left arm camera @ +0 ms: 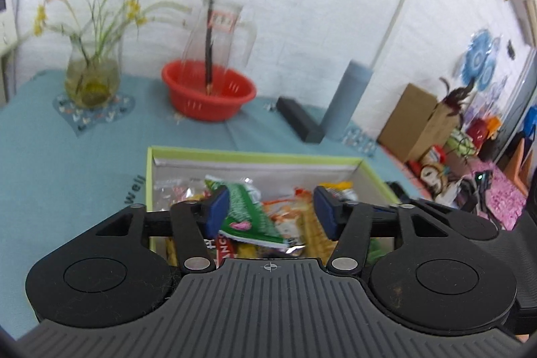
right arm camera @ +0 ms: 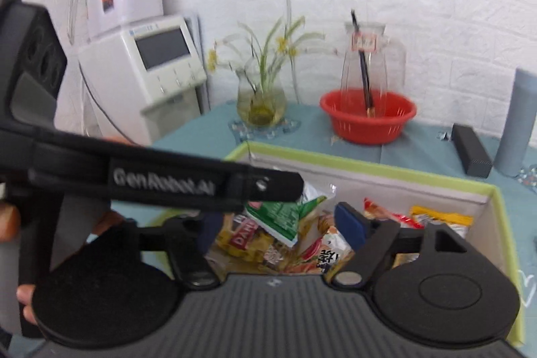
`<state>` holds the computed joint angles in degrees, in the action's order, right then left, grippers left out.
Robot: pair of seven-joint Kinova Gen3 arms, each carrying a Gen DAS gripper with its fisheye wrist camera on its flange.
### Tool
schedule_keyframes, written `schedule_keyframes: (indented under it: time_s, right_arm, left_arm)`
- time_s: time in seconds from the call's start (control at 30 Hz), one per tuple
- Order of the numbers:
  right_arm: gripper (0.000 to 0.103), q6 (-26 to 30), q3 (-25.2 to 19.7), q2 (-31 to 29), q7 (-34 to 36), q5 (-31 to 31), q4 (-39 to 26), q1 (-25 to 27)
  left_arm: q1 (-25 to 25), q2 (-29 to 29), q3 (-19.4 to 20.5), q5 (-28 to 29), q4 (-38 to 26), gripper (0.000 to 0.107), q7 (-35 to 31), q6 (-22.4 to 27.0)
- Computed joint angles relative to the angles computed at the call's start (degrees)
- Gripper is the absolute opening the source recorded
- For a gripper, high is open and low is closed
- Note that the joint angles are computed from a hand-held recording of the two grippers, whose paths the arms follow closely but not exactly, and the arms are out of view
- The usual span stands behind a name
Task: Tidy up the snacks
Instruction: 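Carry the green-white bag with the left tool into the box and release, then move the left tool to the blue cookie bag and grasp it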
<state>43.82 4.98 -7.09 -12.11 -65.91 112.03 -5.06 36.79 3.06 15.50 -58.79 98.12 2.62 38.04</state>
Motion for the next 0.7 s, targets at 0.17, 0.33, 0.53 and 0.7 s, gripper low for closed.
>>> schedule_keyframes:
  time_s: [0.17, 0.33, 0.53, 0.7]
  right_arm:
    - [0.092, 5.84, 6.23, -10.24, 3.42, -1.34, 8.16, 1.24]
    - [0.092, 12.83, 10.52, -16.5, -1.11, 7.55, 15.33, 2.2]
    - [0.092, 9.6, 7.62, -20.09, -6.76, 13.18, 21.53, 1.24]
    - [0.093, 7.76, 6.32, -19.08, -10.79, 14.29, 21.91, -2.6]
  left_arm:
    - [4.23, -4.11, 5.89, -3.75, 2.1, 0.055, 6.83, 9.35]
    - [8.71, -6.06, 11.61, -2.36, 7.96, 0.057, 18.48, 15.71]
    - [4.2, -7.15, 23.88, 3.16, 13.62, 0.054, 32.46, 17.81]
    - [13.62, -6.48, 17.1, 3.46, 14.83, 0.051, 37.7, 19.76]
